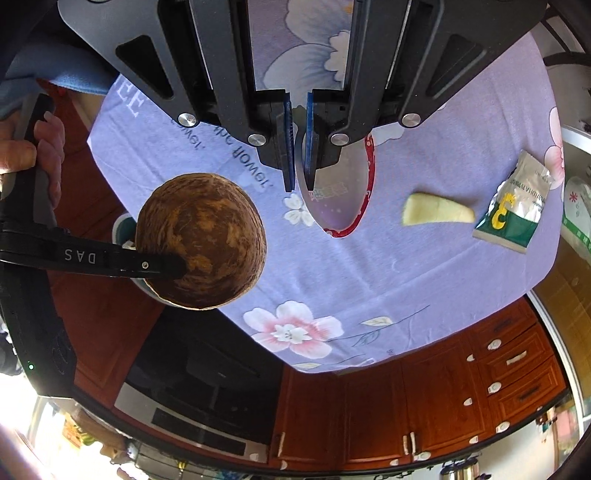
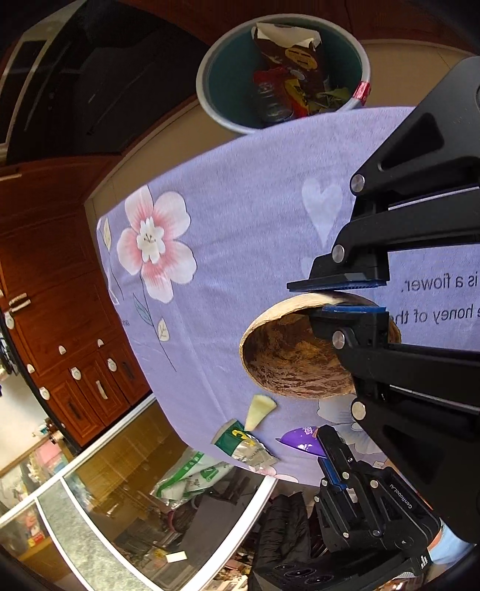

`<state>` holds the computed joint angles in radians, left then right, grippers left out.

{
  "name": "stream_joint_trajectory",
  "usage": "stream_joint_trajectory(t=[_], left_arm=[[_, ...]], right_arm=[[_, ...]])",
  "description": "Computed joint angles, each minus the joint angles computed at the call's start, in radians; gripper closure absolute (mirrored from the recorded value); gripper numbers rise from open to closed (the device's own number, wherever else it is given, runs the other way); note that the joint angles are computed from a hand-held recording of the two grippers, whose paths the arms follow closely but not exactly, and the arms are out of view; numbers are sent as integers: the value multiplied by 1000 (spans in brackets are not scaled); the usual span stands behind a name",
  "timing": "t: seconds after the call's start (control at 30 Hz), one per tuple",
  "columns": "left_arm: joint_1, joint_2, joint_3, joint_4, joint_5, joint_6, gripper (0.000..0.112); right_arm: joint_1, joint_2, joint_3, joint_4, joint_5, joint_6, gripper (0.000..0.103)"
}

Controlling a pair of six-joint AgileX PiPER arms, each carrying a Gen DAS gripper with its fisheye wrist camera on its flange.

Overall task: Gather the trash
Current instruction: 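Carry bowl and lid over the bin and open the left tool to drop the lid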

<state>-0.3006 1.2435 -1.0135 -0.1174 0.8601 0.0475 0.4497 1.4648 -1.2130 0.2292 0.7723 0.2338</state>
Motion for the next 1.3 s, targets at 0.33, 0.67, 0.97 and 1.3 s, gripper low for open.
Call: stream_joint_trajectory(t=[0.33,0.67,0.97,1.3], left_arm=[[-245,151,-147,87,5,-165,106],[-416,403,-393,109,37,-219,106],[-495,738,-766,49,134,-175,106],[-507,1037,-1128,-1,264,-163,106]], right_arm=[[-392,-164,166,265,32,-309,97],[-722,-210,210,376,101,-548,97],[-930,-160,217,437,108,-697,97],[-1040,-46,182,425,106,-749,97]])
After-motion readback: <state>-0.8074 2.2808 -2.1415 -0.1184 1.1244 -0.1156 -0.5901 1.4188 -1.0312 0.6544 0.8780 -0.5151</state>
